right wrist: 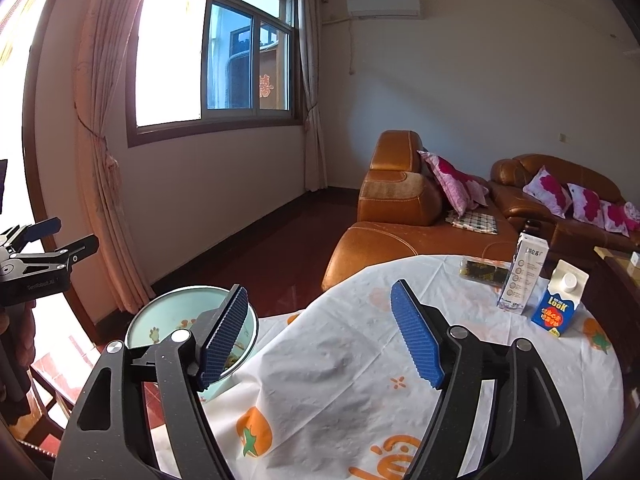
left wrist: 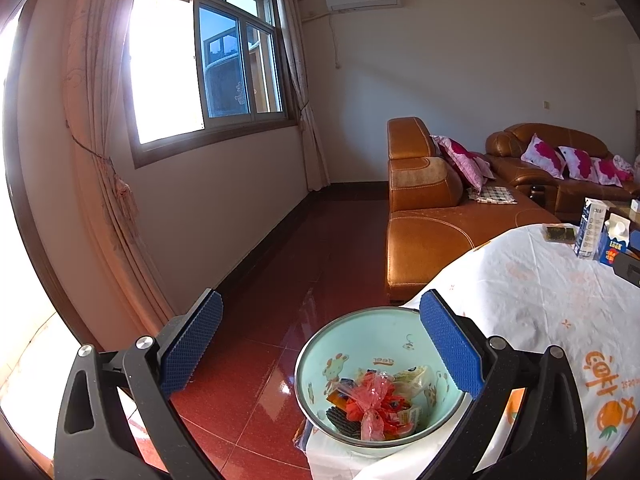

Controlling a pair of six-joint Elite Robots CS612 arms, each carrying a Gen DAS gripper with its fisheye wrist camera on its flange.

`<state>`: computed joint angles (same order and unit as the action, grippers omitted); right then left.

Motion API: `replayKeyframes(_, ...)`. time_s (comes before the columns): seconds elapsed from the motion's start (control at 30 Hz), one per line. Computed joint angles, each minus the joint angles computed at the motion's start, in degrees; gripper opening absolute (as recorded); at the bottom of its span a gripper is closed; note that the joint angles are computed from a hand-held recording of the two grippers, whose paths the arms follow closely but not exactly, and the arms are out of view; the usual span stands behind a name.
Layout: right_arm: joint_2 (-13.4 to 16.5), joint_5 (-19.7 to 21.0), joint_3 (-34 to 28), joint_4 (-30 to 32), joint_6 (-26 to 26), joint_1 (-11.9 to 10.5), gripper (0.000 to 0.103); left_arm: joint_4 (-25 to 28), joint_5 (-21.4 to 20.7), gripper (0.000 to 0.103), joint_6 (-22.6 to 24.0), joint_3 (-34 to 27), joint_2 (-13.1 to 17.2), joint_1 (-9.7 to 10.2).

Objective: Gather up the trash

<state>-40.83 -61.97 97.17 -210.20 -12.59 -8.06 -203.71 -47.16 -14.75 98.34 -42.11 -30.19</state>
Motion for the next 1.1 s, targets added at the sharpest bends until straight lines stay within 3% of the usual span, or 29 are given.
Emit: replayKeyframes(1.1,-0.2,-0.5,1.0,-2.7,1.1,-0.2,0.076,-0.2,0.8,0.097,1.4,0.2,-0.3,-0.07)
